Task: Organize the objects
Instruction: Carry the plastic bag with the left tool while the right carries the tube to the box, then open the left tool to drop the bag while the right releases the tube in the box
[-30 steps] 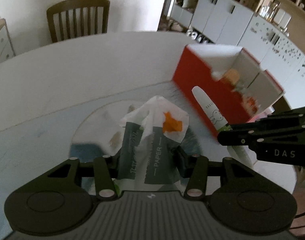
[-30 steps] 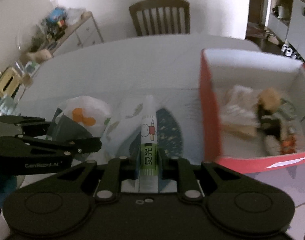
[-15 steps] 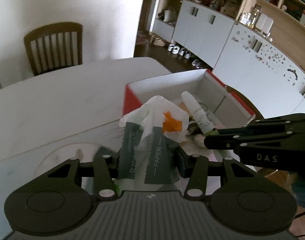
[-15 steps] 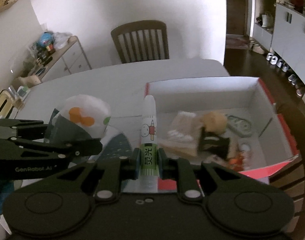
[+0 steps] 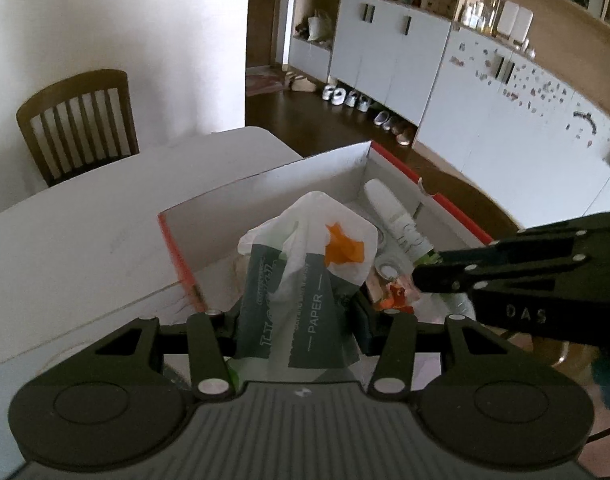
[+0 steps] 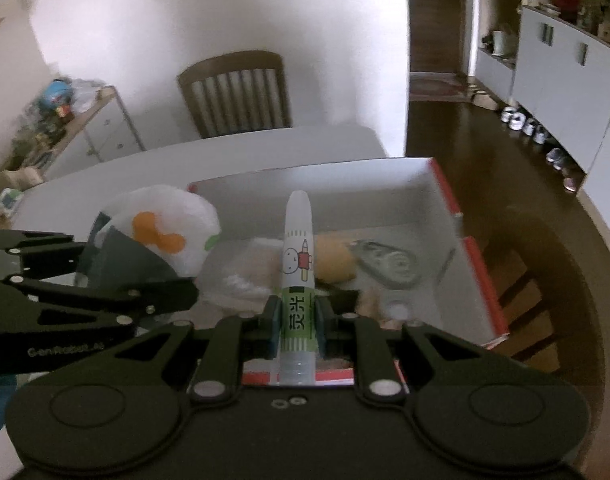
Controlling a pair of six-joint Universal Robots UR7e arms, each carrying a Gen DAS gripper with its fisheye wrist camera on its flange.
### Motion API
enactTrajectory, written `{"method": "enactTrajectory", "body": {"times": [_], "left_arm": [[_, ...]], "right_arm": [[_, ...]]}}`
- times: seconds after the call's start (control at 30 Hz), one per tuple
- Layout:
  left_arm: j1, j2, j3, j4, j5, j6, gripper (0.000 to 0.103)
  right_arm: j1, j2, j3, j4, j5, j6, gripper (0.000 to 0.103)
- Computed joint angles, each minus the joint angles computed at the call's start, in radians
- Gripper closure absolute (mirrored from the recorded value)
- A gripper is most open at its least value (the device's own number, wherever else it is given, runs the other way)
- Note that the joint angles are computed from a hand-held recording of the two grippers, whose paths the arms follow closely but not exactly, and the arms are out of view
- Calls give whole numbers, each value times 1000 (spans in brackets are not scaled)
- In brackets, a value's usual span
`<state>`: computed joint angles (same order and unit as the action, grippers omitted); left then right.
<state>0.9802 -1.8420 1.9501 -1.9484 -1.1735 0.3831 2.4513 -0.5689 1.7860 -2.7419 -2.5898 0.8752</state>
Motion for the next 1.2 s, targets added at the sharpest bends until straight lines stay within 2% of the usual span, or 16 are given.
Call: {"method": "enactTrajectory", "body": {"times": [0.2,0.33,0.6,0.97,1.07,1.13,1.2], "left_arm": [[-29,45,65,-68,67,-21,55],[-42,83,92,-100,112,-35,55],[-40,146,107,-95,148,-65,55],[-28,153,132,-109,150,-45,51],[-25,152,135,-111,145,-35,45],[-18,151,133,-105,130,-34,37],[-11,145,133,-105,113,-33,35]], "right_arm": [[-46,-31,68,-14,-33,29,86],[-77,-29,82,-50,-19,6,86],[-138,-6,84,-73,17,-17,86],[-162,10,69,-44,65,-37,85],[-165,8,71,-39,75,-31,82],[-166,3,76,-43,81,-25,80],[-162,0,82,-49,84,-28,78]]}}
